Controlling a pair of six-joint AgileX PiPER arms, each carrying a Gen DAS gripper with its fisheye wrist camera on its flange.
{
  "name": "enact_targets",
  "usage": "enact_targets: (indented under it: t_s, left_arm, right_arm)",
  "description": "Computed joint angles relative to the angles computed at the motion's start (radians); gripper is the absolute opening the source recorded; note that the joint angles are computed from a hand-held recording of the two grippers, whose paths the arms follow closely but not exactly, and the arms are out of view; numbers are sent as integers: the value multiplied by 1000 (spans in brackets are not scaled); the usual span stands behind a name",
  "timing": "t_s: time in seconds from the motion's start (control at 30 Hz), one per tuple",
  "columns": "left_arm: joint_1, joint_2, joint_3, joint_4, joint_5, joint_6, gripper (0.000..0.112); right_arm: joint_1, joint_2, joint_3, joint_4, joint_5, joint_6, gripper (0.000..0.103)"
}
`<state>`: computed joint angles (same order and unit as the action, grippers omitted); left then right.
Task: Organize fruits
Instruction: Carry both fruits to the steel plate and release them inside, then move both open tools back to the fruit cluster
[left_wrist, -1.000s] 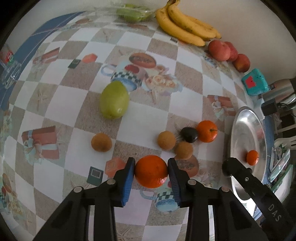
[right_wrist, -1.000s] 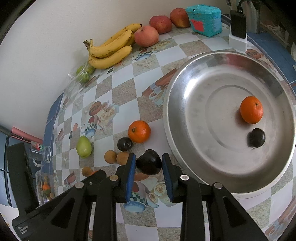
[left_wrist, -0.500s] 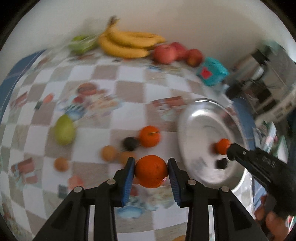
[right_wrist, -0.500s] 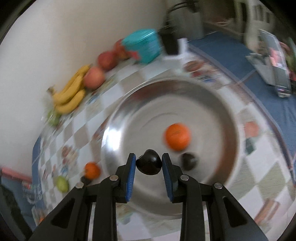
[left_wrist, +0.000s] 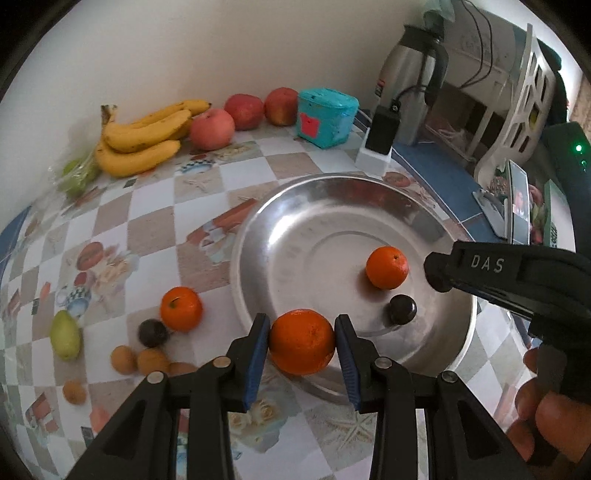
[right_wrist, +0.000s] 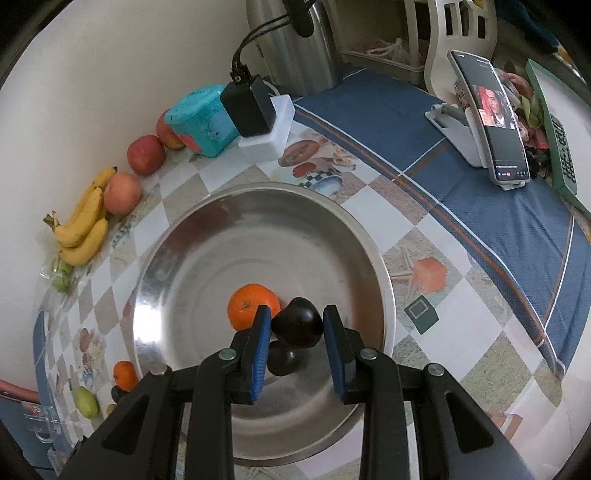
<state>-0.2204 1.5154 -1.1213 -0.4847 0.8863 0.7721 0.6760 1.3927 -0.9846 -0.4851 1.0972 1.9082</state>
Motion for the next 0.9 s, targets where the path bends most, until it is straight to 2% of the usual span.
enact_targets:
  t_s: [0.13,0.4,0.47,0.53,0.6,0.63,0.7,0.73,0.8,0.9]
  left_arm:
    - [-12,25,-2,-6,-22,8,39]
    - [4,15,4,-33,13,27,39]
    - [5,10,8,-38,16,39,40]
    - [6,9,6,-40,20,41,40]
    - [10,8,3,-38,19,38,41]
    - [15,8,-2,-43,22,37,43]
    - [38,14,-22,-62,40,32,58]
    - [51,17,-32,-73,48,28,65]
    - [75,28,-56,-85,65,12,66]
    - [103,52,-91,-75,78,-42,71]
  right_arm:
    - [-17,11,2,22,-20,-24,30]
    - [-21,21,-6,32,-13,-37,31]
    - [-18,20,-6,30,-6,-30,33]
    - [-16,21,-9,28,1,-29,43]
    - [-15,20,-10,26,0,-29,45]
    - [-15,20,-12,23,-1,-31,45]
    - [-13,20,-16,18,-1,-34,47]
    - [-12,20,-17,15,-1,-32,54]
    - [-9,18,-19,8,-2,-27,64]
    - [-7,22,-26,7,-3,-35,67]
